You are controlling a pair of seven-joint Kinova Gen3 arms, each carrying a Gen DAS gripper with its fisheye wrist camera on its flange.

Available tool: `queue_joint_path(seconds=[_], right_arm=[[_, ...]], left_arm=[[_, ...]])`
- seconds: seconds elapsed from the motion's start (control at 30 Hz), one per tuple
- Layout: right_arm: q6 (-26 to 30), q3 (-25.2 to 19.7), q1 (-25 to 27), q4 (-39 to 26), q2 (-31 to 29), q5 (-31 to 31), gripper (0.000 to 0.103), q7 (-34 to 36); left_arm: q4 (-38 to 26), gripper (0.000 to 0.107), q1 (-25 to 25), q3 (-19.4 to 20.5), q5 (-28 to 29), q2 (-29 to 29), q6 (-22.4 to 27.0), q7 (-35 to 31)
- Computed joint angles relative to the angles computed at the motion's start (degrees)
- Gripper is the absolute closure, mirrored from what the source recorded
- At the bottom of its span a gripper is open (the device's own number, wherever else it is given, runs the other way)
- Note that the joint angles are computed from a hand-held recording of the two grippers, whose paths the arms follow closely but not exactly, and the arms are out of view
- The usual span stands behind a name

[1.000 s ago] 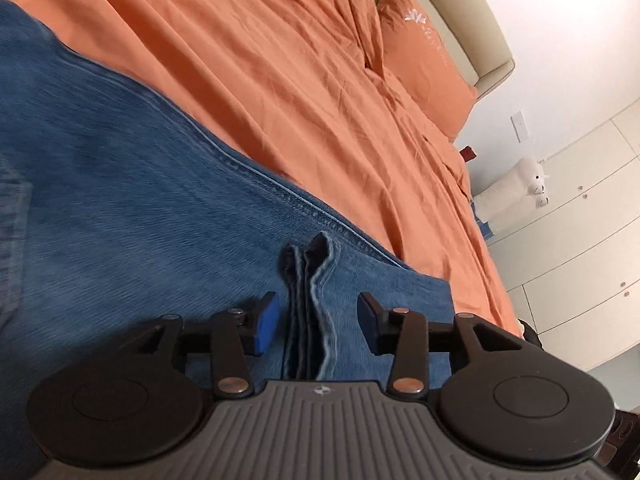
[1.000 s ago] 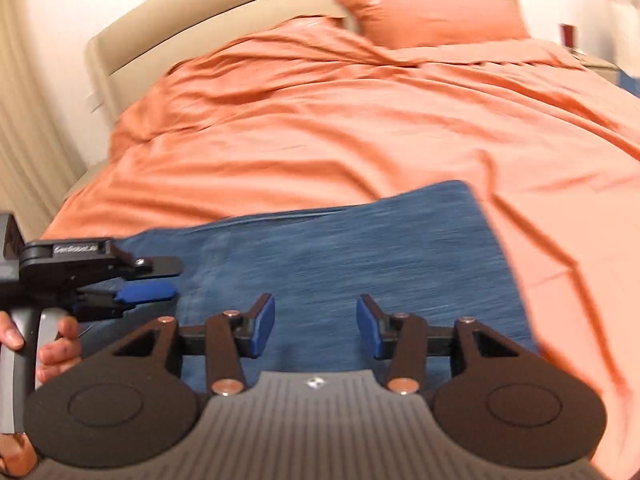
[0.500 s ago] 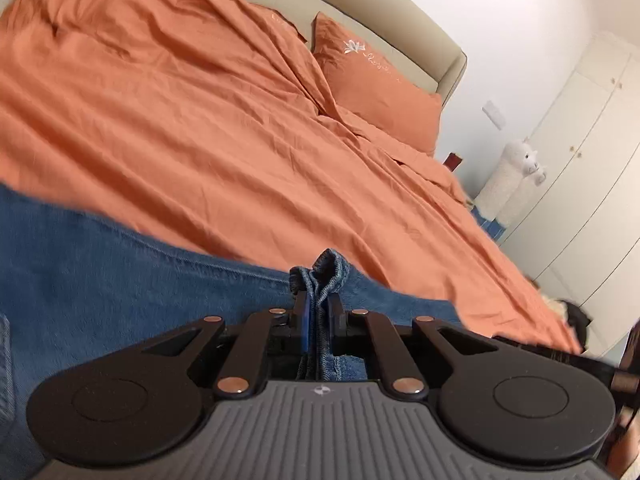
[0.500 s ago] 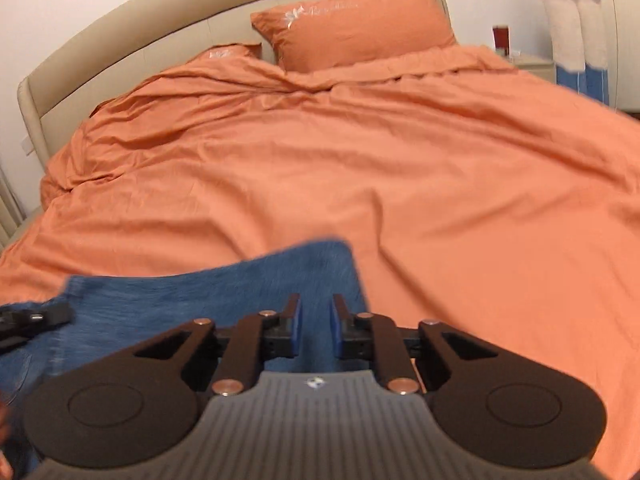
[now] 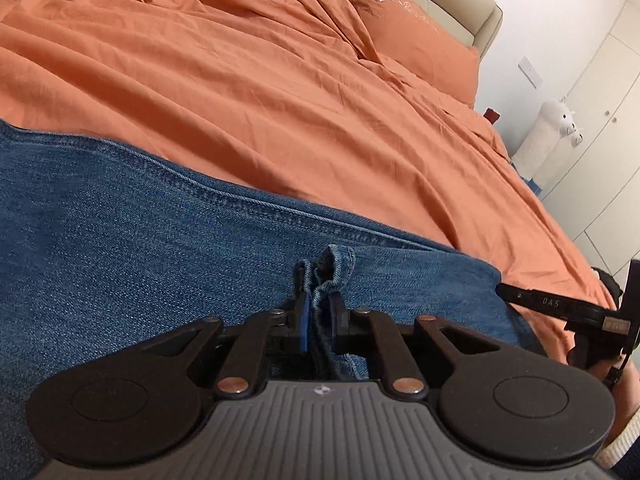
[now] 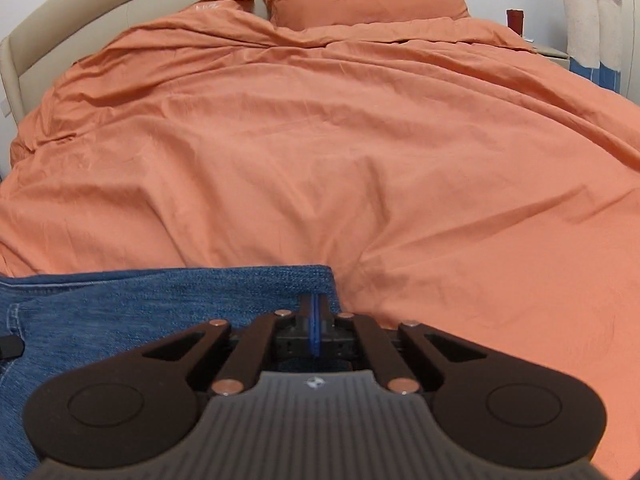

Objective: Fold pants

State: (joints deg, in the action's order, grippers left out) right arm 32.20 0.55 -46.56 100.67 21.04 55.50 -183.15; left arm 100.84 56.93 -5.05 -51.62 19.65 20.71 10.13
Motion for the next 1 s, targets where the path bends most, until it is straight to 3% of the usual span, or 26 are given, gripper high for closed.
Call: queue_joint_path(seconds=[0.07,0.2,0.37,0.53,0.77,1.0], right_arm=[[0.99,-0.27,-0.23,-0.42,0.02,-0.33,0.103,0.69],[4.56,-1.71,-0.82,-0.79,-2.07,-2.18,0.103,1.79],[9.91,-7.09,0.57,-0.47,-6.78,-11.19,0.103,10.23],[14.89,-10.56,-0.1,0.84,-10.62,-16.21,0.103,11.21],[21.4,-15.23,-2.94,2.57,-12.87,-17.75,0.103,8.89],[18.03,-14.68,-1.76,4.47,-11.78,-19.18,0.103,9.02]], left_arm=[[-0.72,0.088,-1.18,1.53,1.71,-0.18,1.4,-2.13],[-1.32,0.086,-3.06,4.47,6.06,-1.98,3.81,-5.13],[-1.34,0.08,-4.35,9.68,10.03,-4.75,9.54,-9.84],[-3.36,0.075,-5.17,14.07,13.85,-5.79,14.94,-13.53],[-8.76,0.064,-1.89,15.84,13.6,-2.76,25.7,-17.14],[-10.08,0.061,-0.3,14.69,13.82,-0.81,27.25,-16.93]])
